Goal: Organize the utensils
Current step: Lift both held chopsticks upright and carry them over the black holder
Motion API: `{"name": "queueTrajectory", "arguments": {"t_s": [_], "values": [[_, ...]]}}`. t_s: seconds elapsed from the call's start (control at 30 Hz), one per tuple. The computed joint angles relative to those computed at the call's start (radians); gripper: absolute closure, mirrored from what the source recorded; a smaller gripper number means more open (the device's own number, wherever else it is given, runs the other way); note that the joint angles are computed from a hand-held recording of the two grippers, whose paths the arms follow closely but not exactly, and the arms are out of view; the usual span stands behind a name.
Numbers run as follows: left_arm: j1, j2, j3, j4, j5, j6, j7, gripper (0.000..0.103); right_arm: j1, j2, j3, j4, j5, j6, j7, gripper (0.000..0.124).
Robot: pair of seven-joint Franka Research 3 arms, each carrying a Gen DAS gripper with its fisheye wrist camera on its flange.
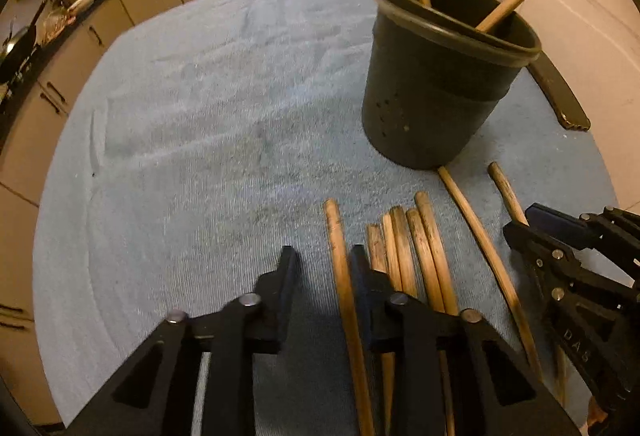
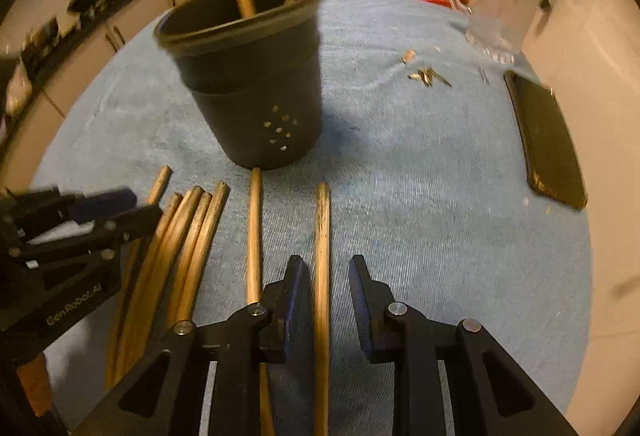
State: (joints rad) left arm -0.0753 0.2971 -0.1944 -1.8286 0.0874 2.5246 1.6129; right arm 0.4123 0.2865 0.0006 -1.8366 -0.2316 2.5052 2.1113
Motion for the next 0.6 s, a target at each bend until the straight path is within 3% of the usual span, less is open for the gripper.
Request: {"name": "queueTrajectory", "arguments": {"t_s": [0.03, 0.13, 0.27, 0.4, 0.47, 0.53, 0.6], "values": [[0.012, 0.002, -0.009, 0.0, -0.028, 0.01, 0.021, 0.094, 0.003, 0.002, -0.002, 0.003, -0.002, 0.002, 0.011, 0.114], [0.065, -0.01, -0.031, -0.003, -0.158, -0.012, 0.074, 0.096, -0.014, -0.034, 0.007, -0.056, 0.053, 0.086, 0.026, 0.115], [0.101, -0.153, -0.039, -0.156, -0.316, 0.161, 0.151, 0.096, -0.007, -0.181, -0.016, -0.228, -0.041, 0.266, 0.159, 0.116], [0.047, -0.342, 0.027, -0.326, -0.314, 0.342, 0.124, 0.096, -0.04, -0.33, 0.006, -0.36, -0.29, 0.379, 0.427, 0.116], [0.046, -0.402, 0.039, -0.383, -0.305, 0.402, 0.106, 0.096, -0.08, -0.39, 0.054, -0.392, -0.447, 0.365, 0.578, 0.116], [0.019, -0.493, 0.069, -0.474, -0.324, 0.447, 0.104, 0.095, -0.112, -0.436, 0.11, -0.41, -0.537, 0.313, 0.663, 0.116], [0.042, -0.536, 0.058, -0.517, -0.252, 0.466, 0.018, 0.095, -0.146, -0.492, 0.157, -0.458, -0.595, 0.328, 0.74, 0.116]]}}
